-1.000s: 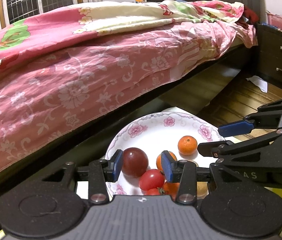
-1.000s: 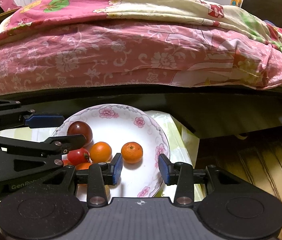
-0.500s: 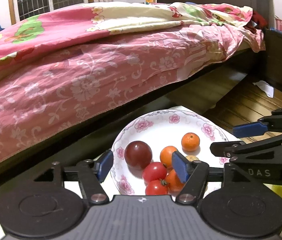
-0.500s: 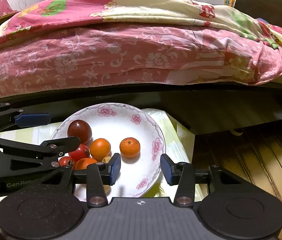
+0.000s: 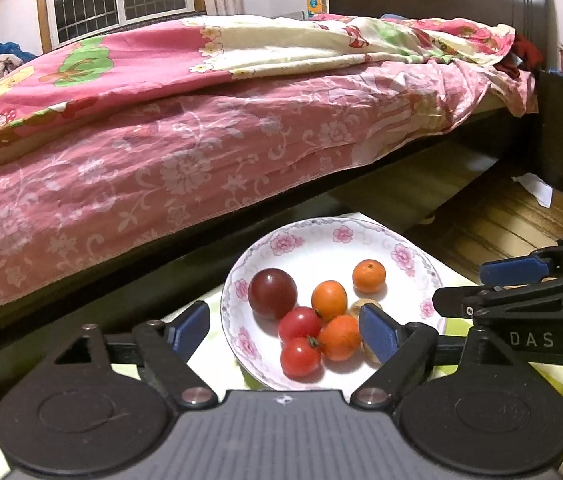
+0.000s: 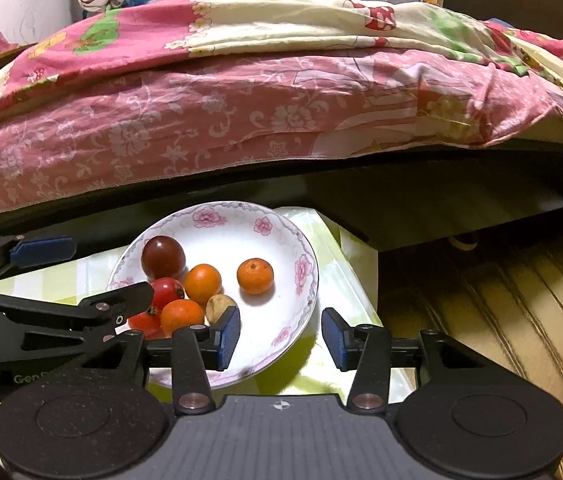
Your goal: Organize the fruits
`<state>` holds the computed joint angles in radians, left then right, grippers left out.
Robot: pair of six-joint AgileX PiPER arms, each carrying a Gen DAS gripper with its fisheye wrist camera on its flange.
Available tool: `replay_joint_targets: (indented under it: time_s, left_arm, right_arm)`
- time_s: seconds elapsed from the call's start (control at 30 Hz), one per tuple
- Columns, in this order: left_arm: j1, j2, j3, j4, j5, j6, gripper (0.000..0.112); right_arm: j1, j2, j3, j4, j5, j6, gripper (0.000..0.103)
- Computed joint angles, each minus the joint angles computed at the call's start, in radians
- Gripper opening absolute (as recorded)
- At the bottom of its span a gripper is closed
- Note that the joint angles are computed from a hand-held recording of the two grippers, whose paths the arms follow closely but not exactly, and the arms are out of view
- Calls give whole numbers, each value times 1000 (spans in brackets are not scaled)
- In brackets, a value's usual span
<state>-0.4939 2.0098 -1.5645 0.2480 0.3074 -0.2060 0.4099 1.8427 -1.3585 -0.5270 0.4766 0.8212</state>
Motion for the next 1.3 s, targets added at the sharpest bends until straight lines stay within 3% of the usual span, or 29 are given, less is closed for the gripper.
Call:
replay_joint_targets:
  time_s: [0.5,1.3]
  left_arm:
    - [-24,-175,225,185,-56,-246,98]
    - [-51,-317,406,392,-45,-535,103]
  right_arm:
    - [70,-131,125,-72,22,139,46]
    - [163,-232,219,-131,66,276,46]
